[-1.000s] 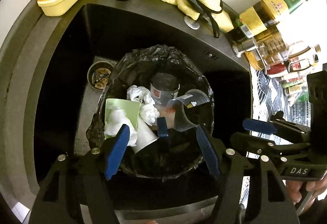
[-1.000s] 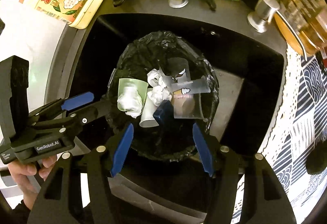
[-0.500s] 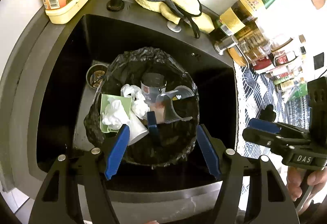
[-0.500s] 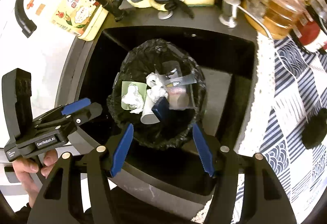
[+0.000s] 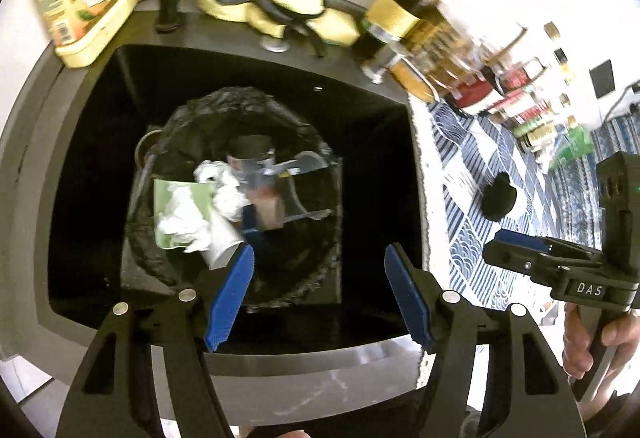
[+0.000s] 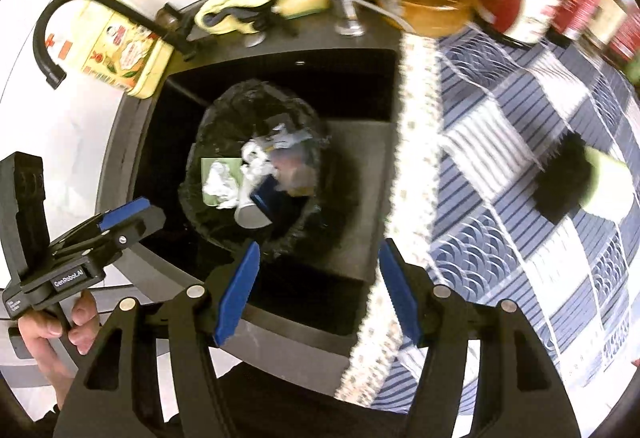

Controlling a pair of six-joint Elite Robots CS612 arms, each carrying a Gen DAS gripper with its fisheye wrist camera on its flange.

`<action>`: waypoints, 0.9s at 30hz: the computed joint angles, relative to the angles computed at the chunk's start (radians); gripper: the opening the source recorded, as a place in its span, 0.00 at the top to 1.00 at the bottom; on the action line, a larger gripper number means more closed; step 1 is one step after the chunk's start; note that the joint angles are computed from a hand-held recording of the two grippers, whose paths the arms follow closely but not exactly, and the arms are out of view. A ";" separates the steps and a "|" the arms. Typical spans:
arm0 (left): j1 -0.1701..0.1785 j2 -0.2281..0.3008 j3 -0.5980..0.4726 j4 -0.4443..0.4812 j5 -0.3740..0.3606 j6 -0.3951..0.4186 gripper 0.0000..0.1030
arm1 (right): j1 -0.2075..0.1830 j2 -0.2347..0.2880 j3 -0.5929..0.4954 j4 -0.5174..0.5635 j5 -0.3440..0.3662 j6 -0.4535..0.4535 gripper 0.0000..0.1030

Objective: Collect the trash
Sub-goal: 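Move both open tools back over the tablecloth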

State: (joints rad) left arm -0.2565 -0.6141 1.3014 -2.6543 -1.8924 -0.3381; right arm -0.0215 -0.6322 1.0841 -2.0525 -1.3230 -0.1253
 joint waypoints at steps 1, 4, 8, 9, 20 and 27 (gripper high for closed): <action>-0.004 -0.001 0.001 -0.003 0.000 0.002 0.36 | -0.007 -0.006 0.009 -0.004 -0.004 0.001 0.38; -0.022 -0.001 -0.002 -0.008 0.007 -0.001 0.36 | -0.028 -0.022 0.027 -0.017 -0.005 -0.010 0.37; -0.053 0.004 -0.021 0.004 0.020 -0.009 0.36 | -0.063 -0.034 0.032 -0.018 0.005 -0.037 0.37; -0.064 0.004 -0.026 0.007 0.027 -0.009 0.36 | -0.073 -0.035 0.032 -0.019 0.004 -0.047 0.36; -0.177 0.018 -0.089 0.051 0.108 -0.026 0.36 | -0.172 -0.022 -0.016 0.039 0.000 -0.217 0.36; -0.236 0.063 -0.189 0.155 0.172 -0.046 0.36 | -0.216 0.008 -0.071 0.088 0.002 -0.372 0.36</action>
State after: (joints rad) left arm -0.4920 -0.5509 1.1120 -2.4993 -1.7201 -0.3846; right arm -0.2373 -0.6241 1.0133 -1.9641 -1.3207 -0.4978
